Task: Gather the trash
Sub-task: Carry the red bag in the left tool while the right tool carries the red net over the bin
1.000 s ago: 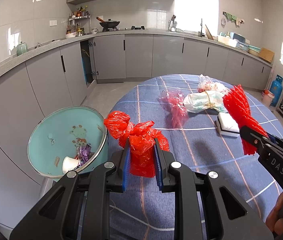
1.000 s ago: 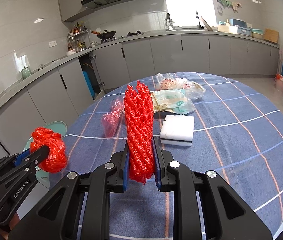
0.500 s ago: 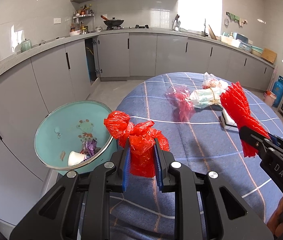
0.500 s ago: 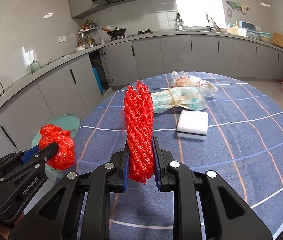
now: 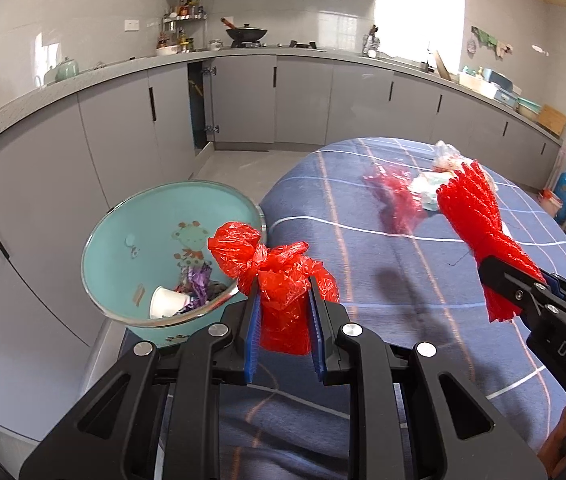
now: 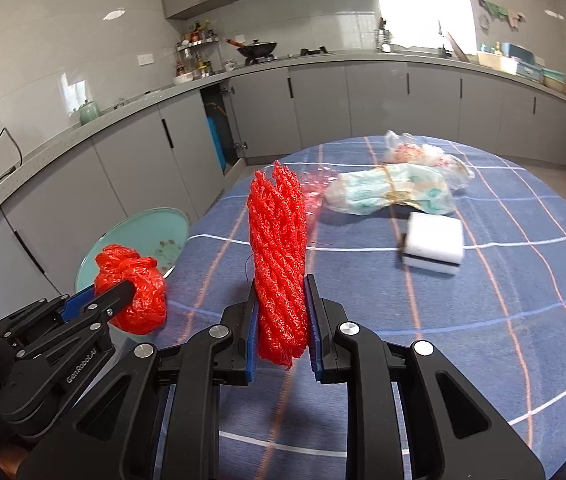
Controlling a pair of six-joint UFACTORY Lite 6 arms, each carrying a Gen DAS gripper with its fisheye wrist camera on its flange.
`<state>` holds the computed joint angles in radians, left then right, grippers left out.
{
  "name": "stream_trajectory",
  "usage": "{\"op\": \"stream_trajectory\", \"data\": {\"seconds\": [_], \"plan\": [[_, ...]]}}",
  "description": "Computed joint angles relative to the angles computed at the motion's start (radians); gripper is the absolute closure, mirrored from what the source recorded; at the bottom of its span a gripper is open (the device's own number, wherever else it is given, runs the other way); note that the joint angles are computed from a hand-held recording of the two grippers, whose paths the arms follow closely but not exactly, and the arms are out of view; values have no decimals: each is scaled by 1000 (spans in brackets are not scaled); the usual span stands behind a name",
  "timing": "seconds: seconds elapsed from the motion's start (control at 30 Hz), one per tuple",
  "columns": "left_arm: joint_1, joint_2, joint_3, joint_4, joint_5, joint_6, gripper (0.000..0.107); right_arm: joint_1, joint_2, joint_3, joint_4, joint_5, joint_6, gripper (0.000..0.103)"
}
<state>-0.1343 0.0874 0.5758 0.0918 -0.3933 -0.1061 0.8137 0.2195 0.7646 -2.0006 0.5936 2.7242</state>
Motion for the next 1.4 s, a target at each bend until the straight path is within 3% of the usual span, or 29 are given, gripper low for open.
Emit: {"op": "stream_trajectory", "data": {"seconds": [0.33,0.83,1.4], "plan": [[167,70,109,170,37,-152,86,17,118,177,60,-53,-110,82],[286,159,220,338,67,-301,86,35,300,474,196,-141,-324,82],[354,324,381,408,93,-387,86,-1,588,915,596,-264,-798,82]]}}
